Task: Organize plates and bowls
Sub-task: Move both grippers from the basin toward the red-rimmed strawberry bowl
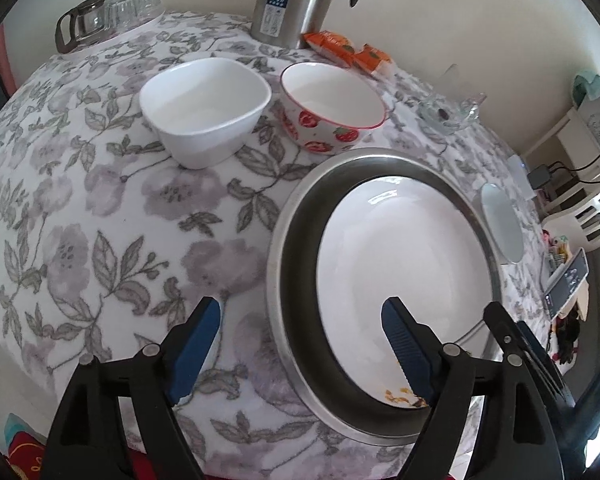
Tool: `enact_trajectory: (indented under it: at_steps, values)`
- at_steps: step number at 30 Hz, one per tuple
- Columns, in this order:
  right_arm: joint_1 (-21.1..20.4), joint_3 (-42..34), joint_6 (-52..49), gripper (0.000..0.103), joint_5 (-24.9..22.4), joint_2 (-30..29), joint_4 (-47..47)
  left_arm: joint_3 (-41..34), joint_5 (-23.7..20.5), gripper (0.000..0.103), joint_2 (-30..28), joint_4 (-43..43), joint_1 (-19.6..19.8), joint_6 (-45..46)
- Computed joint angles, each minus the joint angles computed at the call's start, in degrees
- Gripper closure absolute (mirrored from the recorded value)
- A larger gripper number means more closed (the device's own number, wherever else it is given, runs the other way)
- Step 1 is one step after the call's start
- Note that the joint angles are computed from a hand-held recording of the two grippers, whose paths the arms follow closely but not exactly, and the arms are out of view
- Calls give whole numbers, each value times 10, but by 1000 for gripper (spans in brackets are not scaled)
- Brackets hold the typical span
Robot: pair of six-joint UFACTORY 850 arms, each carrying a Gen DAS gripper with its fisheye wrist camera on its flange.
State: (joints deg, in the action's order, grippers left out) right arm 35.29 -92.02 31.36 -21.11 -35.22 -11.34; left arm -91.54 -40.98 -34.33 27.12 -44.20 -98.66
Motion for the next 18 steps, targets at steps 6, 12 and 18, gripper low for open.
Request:
enact_trajectory:
  at_steps: [6, 12, 18]
  values:
    - [-3, 1, 15, 2, -4, -1, -5, 6, -15, 14, 3, 5, 1, -15]
    - [-5, 6, 23, 0, 1, 2, -6, 9, -25, 7, 3, 14, 0, -32]
    - [-4, 10, 42, 0, 9, 4, -31, 4, -51, 6, 0, 31, -3, -45]
